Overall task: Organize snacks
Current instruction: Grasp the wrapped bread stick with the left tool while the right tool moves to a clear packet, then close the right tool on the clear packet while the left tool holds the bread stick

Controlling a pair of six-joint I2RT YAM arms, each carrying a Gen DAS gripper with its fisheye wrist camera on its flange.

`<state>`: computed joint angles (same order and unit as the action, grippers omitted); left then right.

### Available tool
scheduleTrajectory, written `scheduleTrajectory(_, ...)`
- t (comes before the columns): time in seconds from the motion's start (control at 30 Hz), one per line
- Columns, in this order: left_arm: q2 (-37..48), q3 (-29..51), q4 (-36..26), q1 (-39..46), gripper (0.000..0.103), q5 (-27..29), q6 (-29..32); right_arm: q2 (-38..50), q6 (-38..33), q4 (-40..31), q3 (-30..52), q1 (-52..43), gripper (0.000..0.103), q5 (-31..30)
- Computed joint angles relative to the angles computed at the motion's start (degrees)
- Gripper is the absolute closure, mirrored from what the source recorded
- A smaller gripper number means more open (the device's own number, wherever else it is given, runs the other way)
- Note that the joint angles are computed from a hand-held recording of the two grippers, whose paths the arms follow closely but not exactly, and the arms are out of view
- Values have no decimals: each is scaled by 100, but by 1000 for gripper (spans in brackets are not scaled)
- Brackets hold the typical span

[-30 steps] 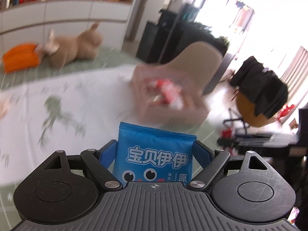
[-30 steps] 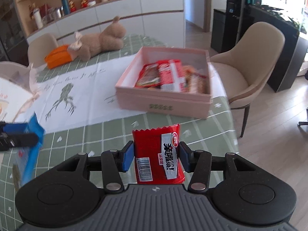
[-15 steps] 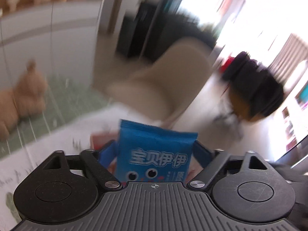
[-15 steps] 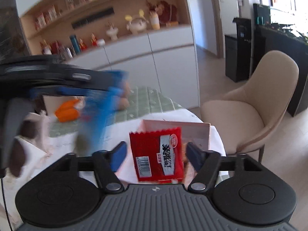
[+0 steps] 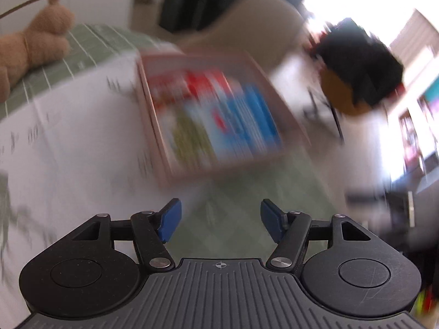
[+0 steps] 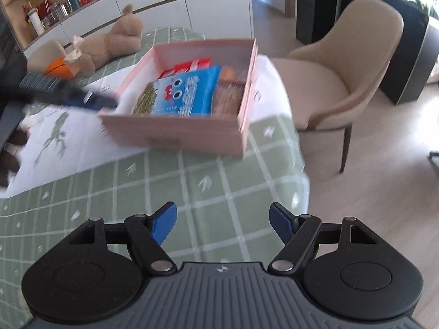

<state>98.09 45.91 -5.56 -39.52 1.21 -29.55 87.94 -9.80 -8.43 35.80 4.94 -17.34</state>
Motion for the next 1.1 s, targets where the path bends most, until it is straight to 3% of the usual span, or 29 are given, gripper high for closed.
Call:
scheduleTrajectory(0.1, -643, -726, -306, -640, 34, 95, -190, -793, -49, -225, -621, 137, 28, -95)
scheduleTrajectory(0.2, -960, -1360, -238, -1273, 36, 221, -673, -1200, -4, -429, -907, 565, 27, -18)
scheduleTrajectory(0.27, -1066, -1604, -215, -1739, 43, 160, -1139, -1219, 108, -523, -988, 863, 27, 39)
scheduleTrajectory(0.37, -894, -1524, -458, -2240, 57, -242, -1459, -1189, 344, -459, -1098, 1348, 27, 150)
scheduleTrajectory(0.43, -714, -1334, -750, -2530, 58, -625, -1522, -1158, 514, -336, -1184, 1683, 27, 335)
scheduleTrajectory(0.53, -727, -1438, -622, -2573, 58, -914, -2002, -1071, 817, -122, -1323, 2155, 27, 706)
scheduleTrajectory(0.67, -557, -1161, -1058, -2528, 66, -1808, -2421, -1069, 1107, 23, -1457, 2679, 26, 1325)
scheduleTrajectory(0.9, -786, -1384, -899, -2490, 66, -1894, -2774, -1136, 1409, 59, -1637, 2687, 22, 1540)
scheduleTrajectory(1.1, -833, -1724, -484, -2839, 66, -2175, -3837, -1049, 1992, 358, -1727, 3104, 16, 1743)
